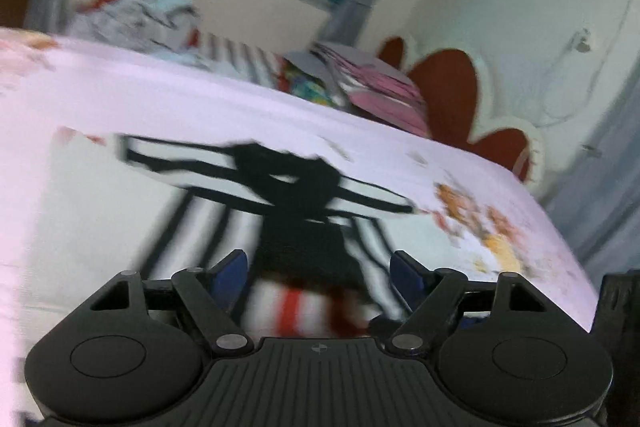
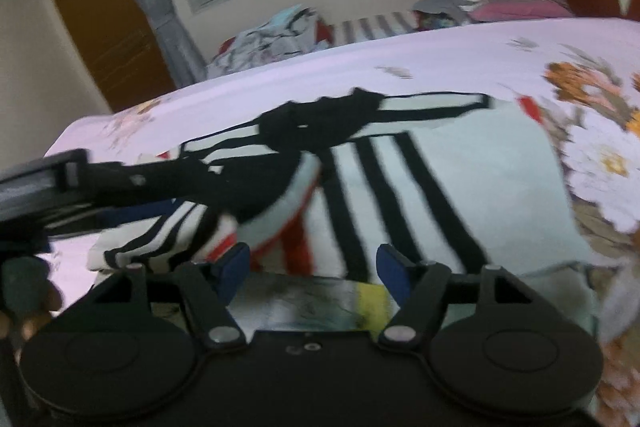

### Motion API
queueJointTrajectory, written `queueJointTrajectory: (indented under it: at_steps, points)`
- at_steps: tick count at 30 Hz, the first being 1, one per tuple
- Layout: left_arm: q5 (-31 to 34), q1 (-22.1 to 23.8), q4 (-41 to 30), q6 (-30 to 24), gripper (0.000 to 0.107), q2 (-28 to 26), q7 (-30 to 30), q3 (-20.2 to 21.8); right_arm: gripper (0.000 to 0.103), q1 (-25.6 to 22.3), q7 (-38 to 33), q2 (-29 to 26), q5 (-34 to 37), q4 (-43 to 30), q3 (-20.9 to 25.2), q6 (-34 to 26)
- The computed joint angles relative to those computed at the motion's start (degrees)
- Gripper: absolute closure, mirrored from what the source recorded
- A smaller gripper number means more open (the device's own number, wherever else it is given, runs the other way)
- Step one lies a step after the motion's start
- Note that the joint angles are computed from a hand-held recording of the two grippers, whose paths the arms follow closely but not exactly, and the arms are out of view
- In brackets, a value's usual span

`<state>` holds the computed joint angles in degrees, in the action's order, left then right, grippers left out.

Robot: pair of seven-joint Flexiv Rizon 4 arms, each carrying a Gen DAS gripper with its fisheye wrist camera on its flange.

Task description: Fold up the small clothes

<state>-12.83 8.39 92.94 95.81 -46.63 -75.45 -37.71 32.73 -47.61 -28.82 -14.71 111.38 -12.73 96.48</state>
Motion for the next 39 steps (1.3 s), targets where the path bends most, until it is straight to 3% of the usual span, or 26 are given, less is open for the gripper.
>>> queueJointTrajectory:
  at_steps: [4, 7, 9, 12, 15, 18, 20, 23, 27, 29, 32, 33, 37, 39]
  points:
    - [-0.1, -2.8, 5.3, 4.7, 0.029, 5.3, -3.9, 9.9, 0.034, 2.0, 1.2, -3.2, -1.4, -4.3, -1.8, -2.6]
    - [-0.3, -5.5, 8.5, 5.3, 0.029, 7.9, -7.1, 17.1, 0.036, 2.4, 2.1, -5.5, -3.3, -7.6, -2.4, -4.7]
    - [-0.5, -6.2, 10.5, 5.4, 0.029, 8.8, -8.8, 19.9, 0.055, 3.5, 3.6, -6.2, -4.3, -8.4, -4.2, -4.9]
    - [0.7, -8.8, 11.6, 6.0, 0.029, 8.7, -9.2, 24.8, 0.078, 2.5, 5.7, -6.3, -3.8, -9.0, -3.5, -4.5]
    - [1.8, -10.3, 11.3, 6.9, 0.030, 7.7, -8.6, 27.3, 0.093, 3.3, 6.5, -5.7, -4.0, -8.0, -5.4, -2.2]
    - [0.8, -13.1, 8.6, 7.5, 0.044, 5.7, -9.3, 30.3, 0.094, 6.1, 6.5, -4.9, -3.2, -6.3, -9.8, -0.2]
    - [0.0, -15.3, 6.2, 8.0, 0.050, 4.1, -9.6, 32.6, 0.094, 5.0, 6.4, -4.2, -1.7, -5.9, -9.1, 0.2]
    - [-1.8, -19.1, 2.9, 7.6, 0.068, 2.0, -9.3, 37.2, 0.096, 6.4, 6.9, -3.7, -0.1, -4.5, -11.6, -0.2]
    - [-1.2, -15.5, 4.3, 7.7, 0.072, 2.4, -10.1, 32.8, 0.096, 0.1, 8.0, -3.0, 0.5, -4.0, -4.5, -4.8]
    - [-0.6, -13.4, 5.1, 7.6, 0.072, 2.7, -10.4, 30.4, 0.095, -1.0, 8.6, -2.8, -0.3, -3.2, -3.4, -4.4]
    - [0.0, -11.5, 6.1, 6.3, 0.072, 3.7, -10.7, 28.3, 0.076, -5.0, 9.6, -2.8, 0.7, -3.5, 0.9, -3.7]
    - [0.0, -11.8, 6.0, 5.8, 0.072, 3.8, -10.7, 28.7, 0.075, -4.9, 10.6, -2.9, 1.1, -3.5, 0.7, -3.2]
    - [-0.7, -13.1, 5.3, 4.5, 0.072, 3.7, -11.3, 30.0, 0.078, -7.0, 11.4, -3.7, 1.4, -5.1, 3.3, -3.8]
    - [-0.5, -13.2, 5.3, 4.3, 0.072, 3.8, -11.2, 30.3, 0.090, -4.9, 11.2, -3.6, -0.3, -4.7, 0.8, -3.5]
